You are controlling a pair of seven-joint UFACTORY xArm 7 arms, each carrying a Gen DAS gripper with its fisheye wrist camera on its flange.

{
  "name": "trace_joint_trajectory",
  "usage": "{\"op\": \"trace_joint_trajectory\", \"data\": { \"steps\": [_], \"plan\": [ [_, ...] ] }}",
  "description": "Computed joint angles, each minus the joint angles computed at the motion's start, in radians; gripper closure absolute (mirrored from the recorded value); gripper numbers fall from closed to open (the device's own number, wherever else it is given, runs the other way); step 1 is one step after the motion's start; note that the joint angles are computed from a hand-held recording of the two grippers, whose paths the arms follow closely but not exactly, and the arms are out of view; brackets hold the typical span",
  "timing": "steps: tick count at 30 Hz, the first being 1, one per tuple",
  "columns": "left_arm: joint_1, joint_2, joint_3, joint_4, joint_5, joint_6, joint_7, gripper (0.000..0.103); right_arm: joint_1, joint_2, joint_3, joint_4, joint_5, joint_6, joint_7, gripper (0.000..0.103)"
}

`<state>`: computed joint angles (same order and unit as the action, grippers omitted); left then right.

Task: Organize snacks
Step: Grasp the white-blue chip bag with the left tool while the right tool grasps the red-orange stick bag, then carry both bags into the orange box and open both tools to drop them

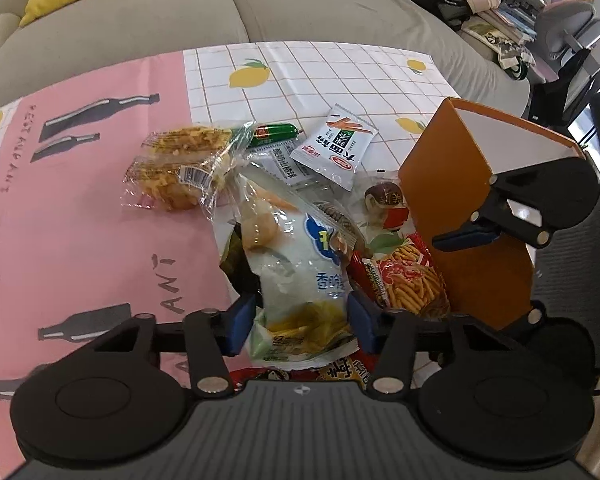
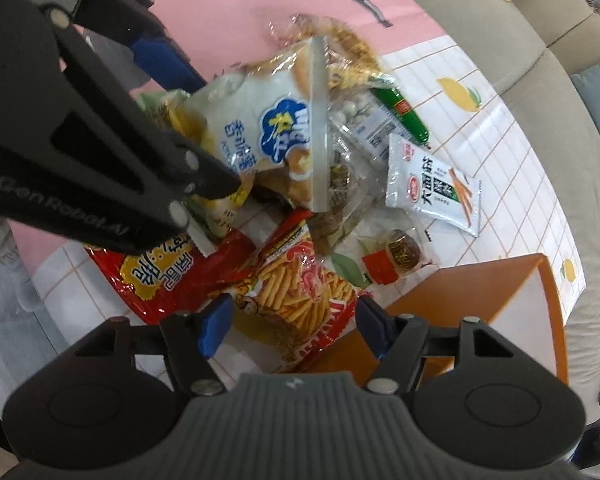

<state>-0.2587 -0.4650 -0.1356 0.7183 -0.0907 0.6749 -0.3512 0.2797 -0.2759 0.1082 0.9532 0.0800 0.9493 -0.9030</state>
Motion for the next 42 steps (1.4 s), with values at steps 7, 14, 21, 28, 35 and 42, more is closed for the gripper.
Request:
{"op": "trace_joint_trajectory", "data": {
  "steps": [7, 14, 21, 28, 35, 42],
  "plan": [
    [-0.012, -0.039, 0.021, -0.043, -0.039, -0.04, 0.019, 0.058, 0.0, 0.035, 0.014, 0.009, -0.038, 0.02, 0.012, 0.038],
    [0.005, -0.109, 0.015, -0.064, -0.032, -0.018, -0.004, 0.061, -0.004, 0.059, 0.016, 0.015, -0.042, 0.008, 0.071, 0.07],
    [0.022, -0.177, -0.005, -0.075, -0.003, 0.018, -0.053, 0.062, -0.012, 0.045, -0.014, 0.03, 0.075, 0.026, 0.105, 0.076],
    [0.055, -0.258, -0.043, -0.074, 0.037, 0.058, -0.156, 0.062, -0.015, -0.049, -0.054, 0.017, 0.272, 0.034, 0.189, 0.076],
    [0.05, -0.308, -0.063, -0.043, 0.065, 0.08, -0.206, 0.062, -0.012, -0.231, -0.123, -0.039, 0.435, 0.041, 0.262, 0.077],
    [0.0, -0.267, -0.082, 0.037, 0.06, 0.047, -0.193, 0.062, -0.067, -0.334, -0.192, -0.043, 0.451, 0.049, 0.374, 0.077]
  ]
}}
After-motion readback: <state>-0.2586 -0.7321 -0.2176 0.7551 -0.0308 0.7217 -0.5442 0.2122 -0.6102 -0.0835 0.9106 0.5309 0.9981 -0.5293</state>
